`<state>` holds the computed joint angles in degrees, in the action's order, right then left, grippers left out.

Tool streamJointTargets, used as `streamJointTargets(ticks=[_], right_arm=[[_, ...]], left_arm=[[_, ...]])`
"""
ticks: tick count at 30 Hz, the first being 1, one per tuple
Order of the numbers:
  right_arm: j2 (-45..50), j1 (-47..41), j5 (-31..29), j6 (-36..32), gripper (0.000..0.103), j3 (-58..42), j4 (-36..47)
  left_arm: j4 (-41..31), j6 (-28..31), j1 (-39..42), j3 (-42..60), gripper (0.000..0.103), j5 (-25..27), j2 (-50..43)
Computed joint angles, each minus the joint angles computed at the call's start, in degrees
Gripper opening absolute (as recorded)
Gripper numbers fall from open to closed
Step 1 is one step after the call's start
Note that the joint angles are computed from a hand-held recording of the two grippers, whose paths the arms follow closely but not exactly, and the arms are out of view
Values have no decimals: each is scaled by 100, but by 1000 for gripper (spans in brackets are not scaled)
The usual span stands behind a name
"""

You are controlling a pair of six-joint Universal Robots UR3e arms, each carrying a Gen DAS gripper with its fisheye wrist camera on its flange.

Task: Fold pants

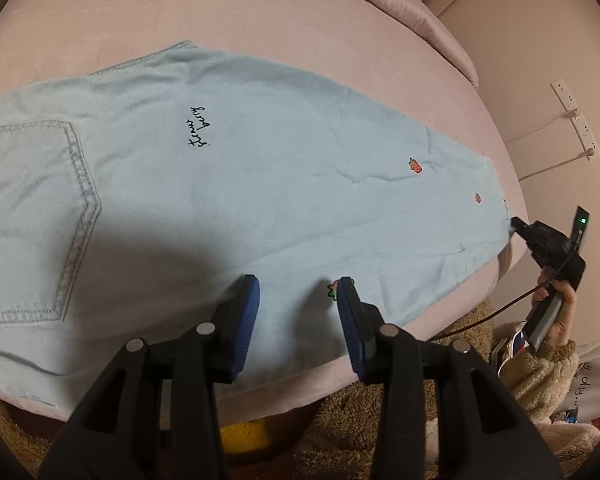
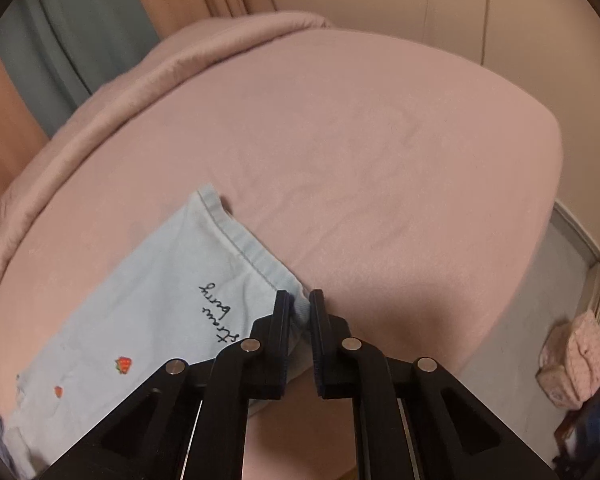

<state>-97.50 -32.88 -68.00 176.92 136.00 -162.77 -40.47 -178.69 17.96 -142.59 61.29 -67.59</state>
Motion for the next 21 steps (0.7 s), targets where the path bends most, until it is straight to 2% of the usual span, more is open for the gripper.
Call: streamJointTargets(ticks=[3, 5, 9, 12, 16, 17, 18, 19, 21], right_arm=[[-414, -203, 160, 117, 6, 214, -99], [-231, -272, 314, 188, 6, 191, -245], [452, -174, 84, 194, 6, 156, -503], [811, -210, 215, 325, 6, 140, -808], [723, -151, 122, 383, 7, -8, -552], [544, -195, 139, 341, 10, 71, -469], [405, -228, 155, 340, 18, 137, -440], [156, -332, 222, 317, 23, 304, -417], [-246, -630, 554, 220, 51, 594, -285]], left_arm=[[-198, 157, 167, 1, 41, -112, 48], [-216, 171, 223, 9, 41, -161, 19], [-75, 67, 143, -6, 41, -118, -22], [-135, -50, 22, 130, 42, -18, -89], [-241, -338, -327, 515, 53, 225, -274], [-162, -454, -445, 565, 57, 325, -270], [-68, -550, -548, 592, 65, 402, -266], [-5, -631, -637, 617, 69, 476, -219], [140, -761, -775, 644, 75, 562, -197]])
